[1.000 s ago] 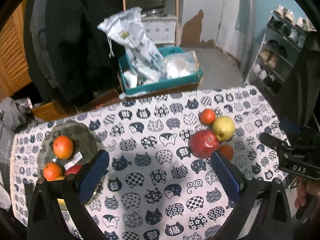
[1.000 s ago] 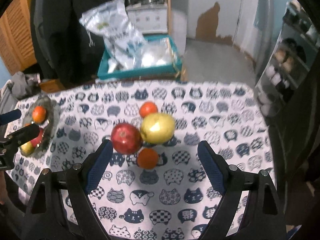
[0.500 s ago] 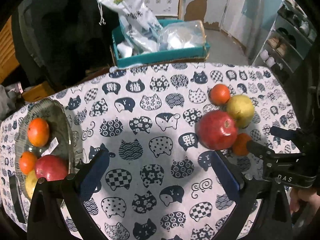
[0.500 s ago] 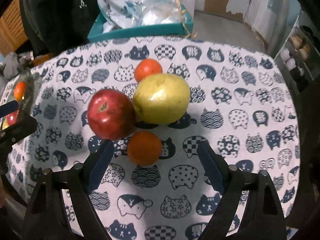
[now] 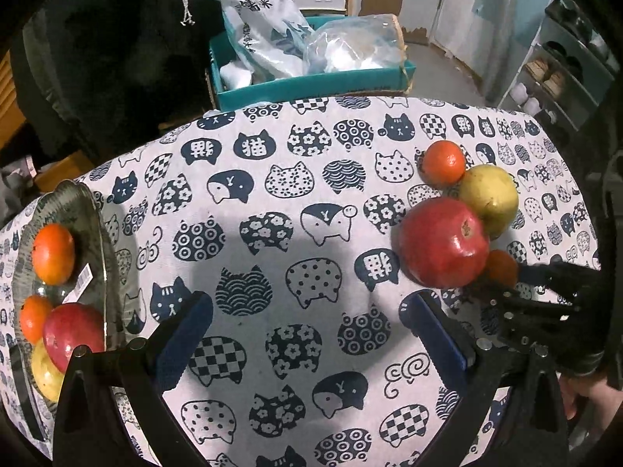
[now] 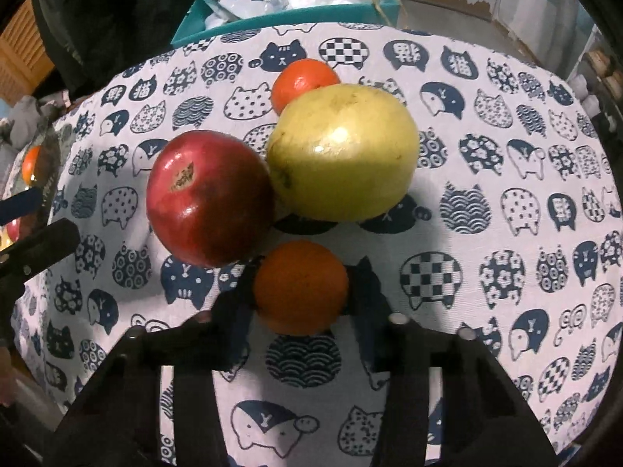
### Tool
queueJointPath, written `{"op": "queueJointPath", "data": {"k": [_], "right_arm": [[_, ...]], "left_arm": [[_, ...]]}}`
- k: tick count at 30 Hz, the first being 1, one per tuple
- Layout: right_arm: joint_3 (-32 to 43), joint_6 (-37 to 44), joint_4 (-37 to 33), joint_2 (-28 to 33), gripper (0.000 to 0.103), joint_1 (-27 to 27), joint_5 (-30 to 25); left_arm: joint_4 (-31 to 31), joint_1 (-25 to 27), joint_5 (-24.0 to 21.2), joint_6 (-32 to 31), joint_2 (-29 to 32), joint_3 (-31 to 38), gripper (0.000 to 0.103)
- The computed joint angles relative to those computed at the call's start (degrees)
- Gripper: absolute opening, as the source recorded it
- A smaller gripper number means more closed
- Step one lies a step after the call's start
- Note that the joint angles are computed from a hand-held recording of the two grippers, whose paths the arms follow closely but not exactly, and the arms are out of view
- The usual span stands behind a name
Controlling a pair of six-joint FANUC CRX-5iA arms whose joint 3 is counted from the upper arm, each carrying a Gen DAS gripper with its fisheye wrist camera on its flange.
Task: Organize fruits
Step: 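Grasp a red apple with the left tool while the right tool grasps a tangerine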
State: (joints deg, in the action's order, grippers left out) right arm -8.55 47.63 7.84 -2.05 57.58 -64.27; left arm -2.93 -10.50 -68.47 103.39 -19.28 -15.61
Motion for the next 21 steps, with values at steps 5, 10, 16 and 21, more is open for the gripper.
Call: {"op": "queueJointPath", "data": {"k": [5, 10, 16, 21], "right_arm": [[-1.1, -2.6, 2.3, -1.1, 0.042, 0.3, -0.4], [-2.5, -7.2, 6.3, -3.3, 0.042, -0.8, -2.0], [-4.2, -9.2, 9.0, -5.8, 0.042, -3.0, -3.4], [-5.6, -9.9, 8.2, -7.0, 0.042, -4.5, -3.4]], "left_arm": [[1.8, -0.3, 1.5, -0.8, 0.7, 0.2, 0.102], [2.7, -2.0, 3.1, -0.6, 2.7, 1.5, 0.102], [3.6, -4.7, 4.6, 0.3, 6.9, 3.9, 0.102], [4.1, -6.6, 5.5, 0.5, 10.6, 5.7, 0.102]]}}
